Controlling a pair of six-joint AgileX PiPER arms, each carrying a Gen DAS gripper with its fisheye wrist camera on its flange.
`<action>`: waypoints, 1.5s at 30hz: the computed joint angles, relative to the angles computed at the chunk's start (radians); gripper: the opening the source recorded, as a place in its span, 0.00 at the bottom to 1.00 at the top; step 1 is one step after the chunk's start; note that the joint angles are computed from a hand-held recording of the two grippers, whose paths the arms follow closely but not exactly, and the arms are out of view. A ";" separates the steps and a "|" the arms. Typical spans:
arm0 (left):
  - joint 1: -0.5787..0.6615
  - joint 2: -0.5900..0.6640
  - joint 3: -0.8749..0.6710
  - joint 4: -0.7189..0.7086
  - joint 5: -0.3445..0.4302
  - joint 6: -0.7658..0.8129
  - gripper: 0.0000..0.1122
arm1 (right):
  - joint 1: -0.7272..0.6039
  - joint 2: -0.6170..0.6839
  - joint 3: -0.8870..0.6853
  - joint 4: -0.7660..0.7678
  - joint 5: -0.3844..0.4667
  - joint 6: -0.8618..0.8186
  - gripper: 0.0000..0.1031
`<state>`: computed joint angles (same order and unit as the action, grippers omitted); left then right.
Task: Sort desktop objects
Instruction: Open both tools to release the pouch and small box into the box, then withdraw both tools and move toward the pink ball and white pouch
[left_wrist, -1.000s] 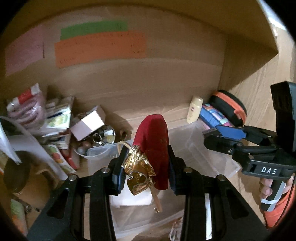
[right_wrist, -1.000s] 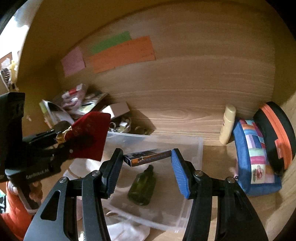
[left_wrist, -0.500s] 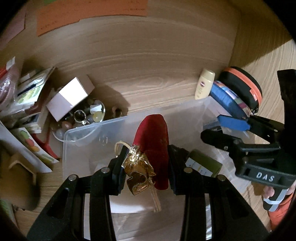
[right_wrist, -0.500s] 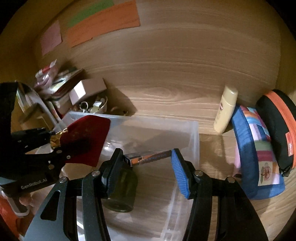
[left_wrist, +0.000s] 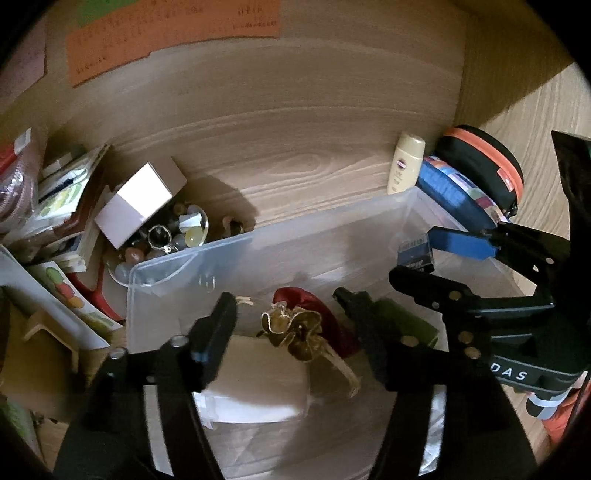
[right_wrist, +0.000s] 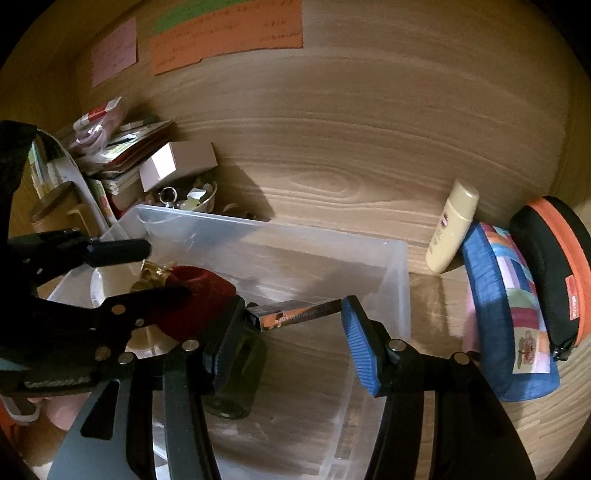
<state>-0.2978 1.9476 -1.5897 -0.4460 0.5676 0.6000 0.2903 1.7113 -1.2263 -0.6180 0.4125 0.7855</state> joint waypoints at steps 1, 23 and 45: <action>0.001 -0.002 0.004 -0.007 -0.006 0.007 0.63 | -0.002 -0.003 0.003 0.004 -0.004 -0.001 0.49; 0.012 -0.195 0.147 -0.031 -0.103 0.040 0.82 | 0.106 -0.200 0.091 -0.336 0.080 0.358 0.97; 0.232 -0.565 0.566 -0.438 -0.142 0.496 0.91 | 0.453 -0.337 0.211 -0.506 0.373 0.637 1.00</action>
<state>-0.0654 1.3828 -1.0241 -0.8843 0.4259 1.0962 0.7433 1.3744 -1.0158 -1.1243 0.7856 1.4224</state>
